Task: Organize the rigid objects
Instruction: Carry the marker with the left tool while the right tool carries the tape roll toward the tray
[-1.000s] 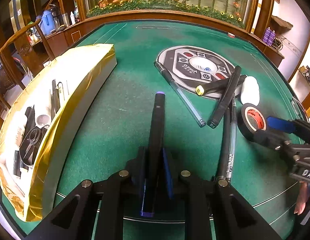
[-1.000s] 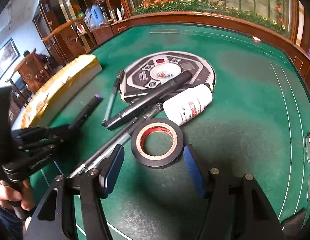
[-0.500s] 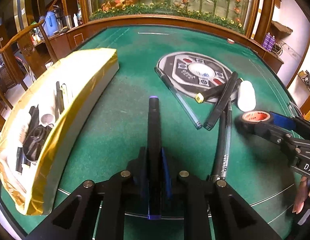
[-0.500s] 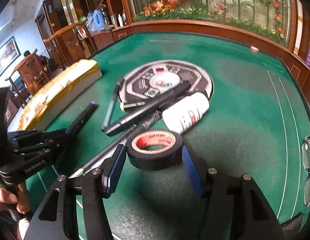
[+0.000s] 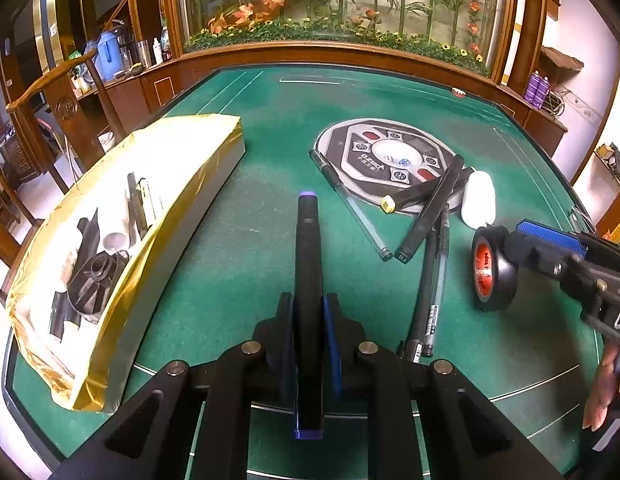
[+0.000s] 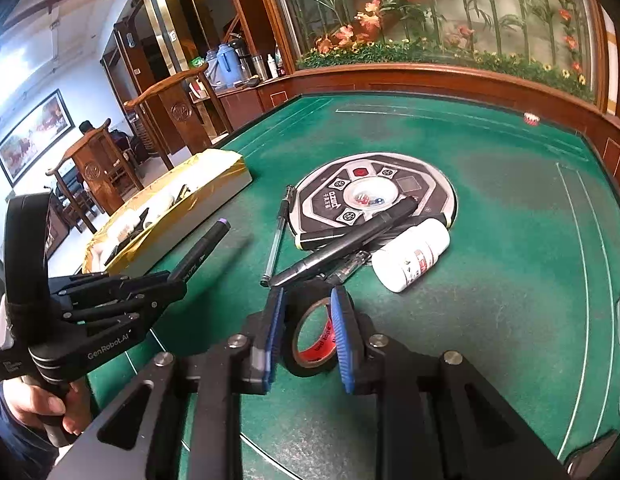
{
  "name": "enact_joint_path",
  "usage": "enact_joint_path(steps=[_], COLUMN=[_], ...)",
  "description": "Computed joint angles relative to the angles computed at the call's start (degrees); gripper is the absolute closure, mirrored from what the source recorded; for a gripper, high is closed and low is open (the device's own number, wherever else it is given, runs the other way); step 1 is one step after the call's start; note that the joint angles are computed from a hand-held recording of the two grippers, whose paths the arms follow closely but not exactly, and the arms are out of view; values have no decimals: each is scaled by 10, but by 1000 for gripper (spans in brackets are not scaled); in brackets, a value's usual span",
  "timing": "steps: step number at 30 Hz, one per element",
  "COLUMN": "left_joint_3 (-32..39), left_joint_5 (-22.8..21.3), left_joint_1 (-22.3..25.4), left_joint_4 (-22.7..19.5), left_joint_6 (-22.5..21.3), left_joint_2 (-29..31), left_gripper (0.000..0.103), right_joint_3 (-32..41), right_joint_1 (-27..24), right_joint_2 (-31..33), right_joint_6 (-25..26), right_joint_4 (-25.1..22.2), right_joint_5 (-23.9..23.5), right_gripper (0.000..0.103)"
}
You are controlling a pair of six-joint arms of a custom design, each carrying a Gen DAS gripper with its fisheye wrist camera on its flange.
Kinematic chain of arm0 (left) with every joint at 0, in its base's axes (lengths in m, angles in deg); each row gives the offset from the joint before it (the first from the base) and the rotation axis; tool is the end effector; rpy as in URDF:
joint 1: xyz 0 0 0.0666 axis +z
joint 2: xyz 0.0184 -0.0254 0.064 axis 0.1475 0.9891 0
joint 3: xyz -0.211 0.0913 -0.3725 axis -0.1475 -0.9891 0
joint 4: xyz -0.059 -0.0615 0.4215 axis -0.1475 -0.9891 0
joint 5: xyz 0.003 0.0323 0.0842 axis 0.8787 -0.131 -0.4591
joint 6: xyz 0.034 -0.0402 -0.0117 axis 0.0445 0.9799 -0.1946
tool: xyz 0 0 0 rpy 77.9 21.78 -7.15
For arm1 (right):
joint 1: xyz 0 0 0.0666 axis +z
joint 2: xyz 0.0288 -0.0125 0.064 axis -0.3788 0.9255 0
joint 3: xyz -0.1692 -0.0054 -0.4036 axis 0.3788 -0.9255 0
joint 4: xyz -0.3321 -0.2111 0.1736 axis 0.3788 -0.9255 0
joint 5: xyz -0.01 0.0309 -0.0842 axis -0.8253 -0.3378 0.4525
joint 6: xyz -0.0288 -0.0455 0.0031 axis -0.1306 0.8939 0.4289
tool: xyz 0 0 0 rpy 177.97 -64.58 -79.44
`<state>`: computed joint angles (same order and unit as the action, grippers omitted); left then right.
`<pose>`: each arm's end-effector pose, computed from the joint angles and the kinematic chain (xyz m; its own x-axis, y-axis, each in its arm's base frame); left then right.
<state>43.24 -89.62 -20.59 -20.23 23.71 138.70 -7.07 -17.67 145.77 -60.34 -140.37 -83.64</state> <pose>0.3815 -0.2039 0.4790 -0.7762 0.0855 -0.6247 0.1291 0.9913 -0.0247 0.4159 0.0464 0.4937 -0.7617 -0.0702 -0.6441 -0.3249 0.9015 0.2860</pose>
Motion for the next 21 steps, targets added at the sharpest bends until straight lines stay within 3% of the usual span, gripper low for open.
enact_joint_path(steps=[2, 7, 9, 17, 19, 21], left_joint_3=[-1, -4, -5, -10, -11, -11], left_joint_5=[1, 5, 7, 18, 19, 20], left_joint_1=[-1, -2, 0, 5, 5, 5], left_joint_4=[-1, 1, 2, 6, 8, 9], left_joint_6=[1, 2, 2, 3, 2, 2], left_joint_2=[0, -2, -3, -7, -6, -6], left_gripper=[88, 88, 89, 89, 89, 89], right_joint_3=[1, -2, -4, -4, -7, -8], right_joint_1=[5, 28, 41, 47, 44, 44], right_joint_2=[4, 9, 12, 31, 29, 27], right_joint_6=[4, 35, 48, 67, 66, 68], right_joint_4=[-8, -19, -25, -52, -47, -49], right_joint_5=[15, 42, 74, 74, 62, 61], right_gripper=[44, 30, 30, 30, 40, 42])
